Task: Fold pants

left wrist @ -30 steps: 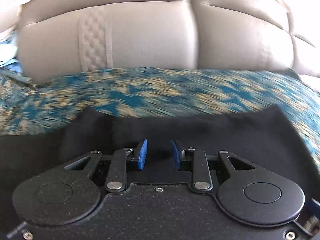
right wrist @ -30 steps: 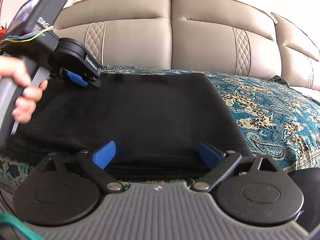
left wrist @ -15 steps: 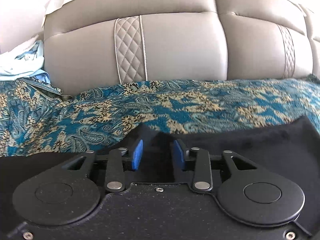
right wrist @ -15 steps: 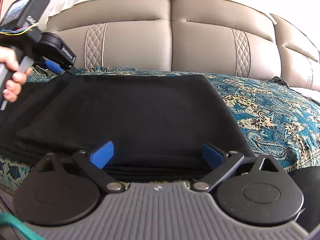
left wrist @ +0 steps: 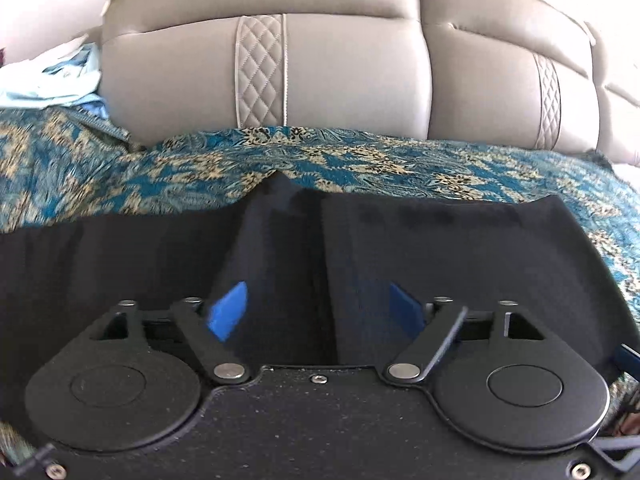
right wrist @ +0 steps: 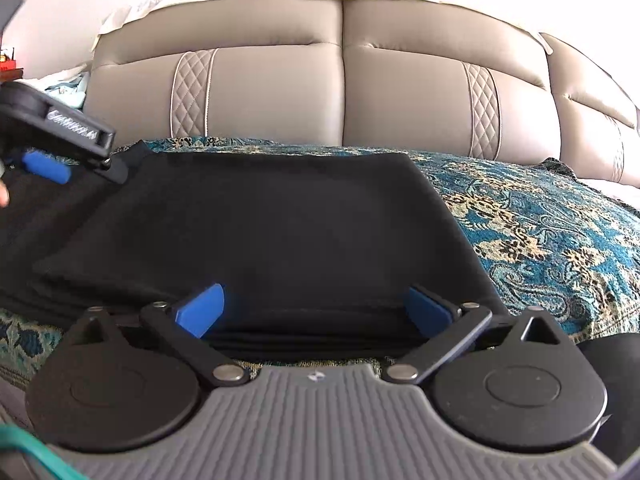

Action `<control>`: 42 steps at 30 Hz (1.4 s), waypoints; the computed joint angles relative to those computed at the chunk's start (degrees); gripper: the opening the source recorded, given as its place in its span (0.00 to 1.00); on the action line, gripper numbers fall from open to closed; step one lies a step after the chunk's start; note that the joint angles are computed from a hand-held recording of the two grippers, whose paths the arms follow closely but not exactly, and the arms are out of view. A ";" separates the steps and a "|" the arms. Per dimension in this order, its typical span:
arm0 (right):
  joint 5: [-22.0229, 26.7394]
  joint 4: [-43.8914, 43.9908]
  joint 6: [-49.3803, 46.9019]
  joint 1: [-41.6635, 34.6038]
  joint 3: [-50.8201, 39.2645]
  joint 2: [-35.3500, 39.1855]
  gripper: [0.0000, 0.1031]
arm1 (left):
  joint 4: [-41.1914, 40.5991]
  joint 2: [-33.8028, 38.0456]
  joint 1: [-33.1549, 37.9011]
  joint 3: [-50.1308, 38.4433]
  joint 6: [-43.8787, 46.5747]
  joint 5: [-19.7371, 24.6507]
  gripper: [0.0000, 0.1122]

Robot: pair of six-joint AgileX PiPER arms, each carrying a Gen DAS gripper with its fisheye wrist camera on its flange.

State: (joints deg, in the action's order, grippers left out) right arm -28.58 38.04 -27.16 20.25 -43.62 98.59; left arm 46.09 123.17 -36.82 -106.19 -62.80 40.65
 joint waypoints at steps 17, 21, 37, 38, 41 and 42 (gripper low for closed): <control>-4.12 4.49 -1.98 2.67 0.63 0.77 1.00 | 17.46 -6.60 -6.93 22.04 -25.46 -0.97 0.89; -4.18 4.75 -2.19 2.78 0.57 0.81 1.00 | 20.28 -6.01 -7.36 22.58 -27.67 -0.71 0.91; -4.27 4.12 -0.89 8.44 -4.36 2.87 1.00 | 24.19 -20.14 -1.10 36.22 -38.67 -2.82 0.91; -4.30 4.09 -0.99 9.15 -5.31 3.59 1.00 | 24.69 -21.44 -0.35 37.64 -40.16 -2.52 0.91; -5.00 4.36 -1.92 11.56 -8.51 6.19 1.00 | 24.47 -24.47 2.64 40.92 -43.22 -0.61 0.91; -5.33 4.59 -2.37 12.25 -9.45 6.94 1.00 | 23.99 -25.43 3.82 42.04 -44.04 -0.28 0.91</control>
State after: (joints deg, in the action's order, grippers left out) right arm -33.91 42.63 -29.53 32.50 -53.07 105.53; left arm 70.09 97.74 -33.00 -64.15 -106.83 40.37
